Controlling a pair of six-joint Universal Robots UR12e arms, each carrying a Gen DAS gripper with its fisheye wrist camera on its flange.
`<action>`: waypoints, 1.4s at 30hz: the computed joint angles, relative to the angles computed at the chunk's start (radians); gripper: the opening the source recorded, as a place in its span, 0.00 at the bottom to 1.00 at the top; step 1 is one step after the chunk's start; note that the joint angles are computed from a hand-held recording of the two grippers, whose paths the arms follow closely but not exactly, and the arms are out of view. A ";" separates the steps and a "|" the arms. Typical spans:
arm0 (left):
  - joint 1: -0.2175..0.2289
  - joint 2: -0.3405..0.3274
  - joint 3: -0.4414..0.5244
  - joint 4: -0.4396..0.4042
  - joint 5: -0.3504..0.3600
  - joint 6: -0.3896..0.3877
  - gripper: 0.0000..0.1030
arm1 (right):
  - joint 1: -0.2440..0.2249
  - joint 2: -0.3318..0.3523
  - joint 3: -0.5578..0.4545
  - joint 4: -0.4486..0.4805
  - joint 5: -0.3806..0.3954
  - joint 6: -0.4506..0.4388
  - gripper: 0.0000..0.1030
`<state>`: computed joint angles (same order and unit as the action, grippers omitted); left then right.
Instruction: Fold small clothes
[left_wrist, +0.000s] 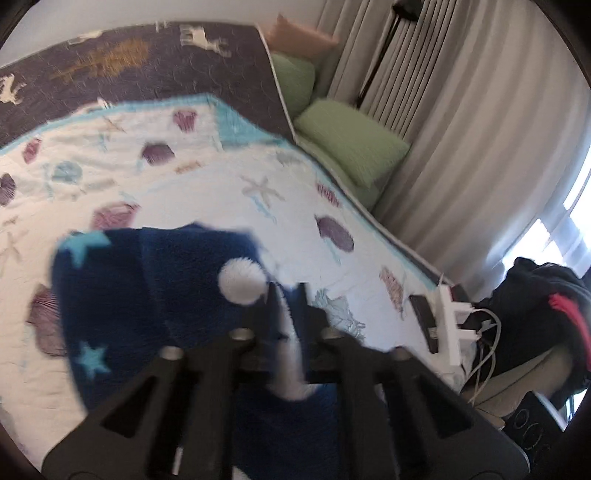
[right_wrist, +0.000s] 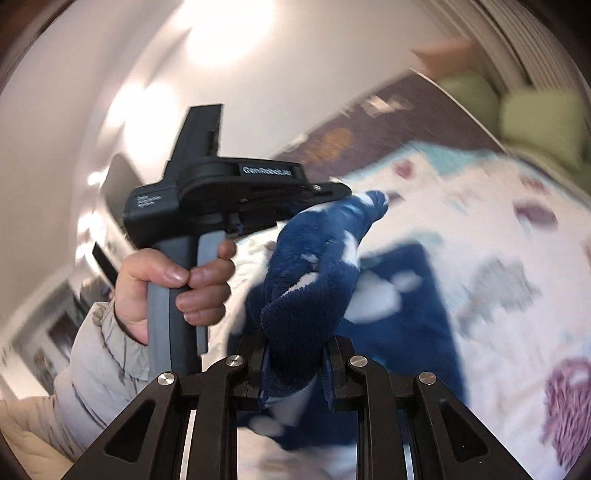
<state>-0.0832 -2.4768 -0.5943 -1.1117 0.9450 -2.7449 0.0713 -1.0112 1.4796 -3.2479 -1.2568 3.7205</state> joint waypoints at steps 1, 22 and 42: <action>-0.010 -0.022 0.030 -0.050 0.017 0.008 0.05 | -0.008 0.000 0.010 0.016 0.002 0.021 0.20; 0.035 0.153 -0.289 0.329 0.067 0.146 0.54 | -0.026 -0.020 0.097 -0.086 -0.013 0.113 0.18; 0.008 0.074 -0.279 0.385 0.269 0.165 0.54 | -0.022 -0.069 0.049 0.095 -0.071 -0.078 0.14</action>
<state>-0.0754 -2.4027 -0.8735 -0.7263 1.2136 -2.5797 0.0490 -1.0801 1.5290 -3.1533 -1.3276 3.6424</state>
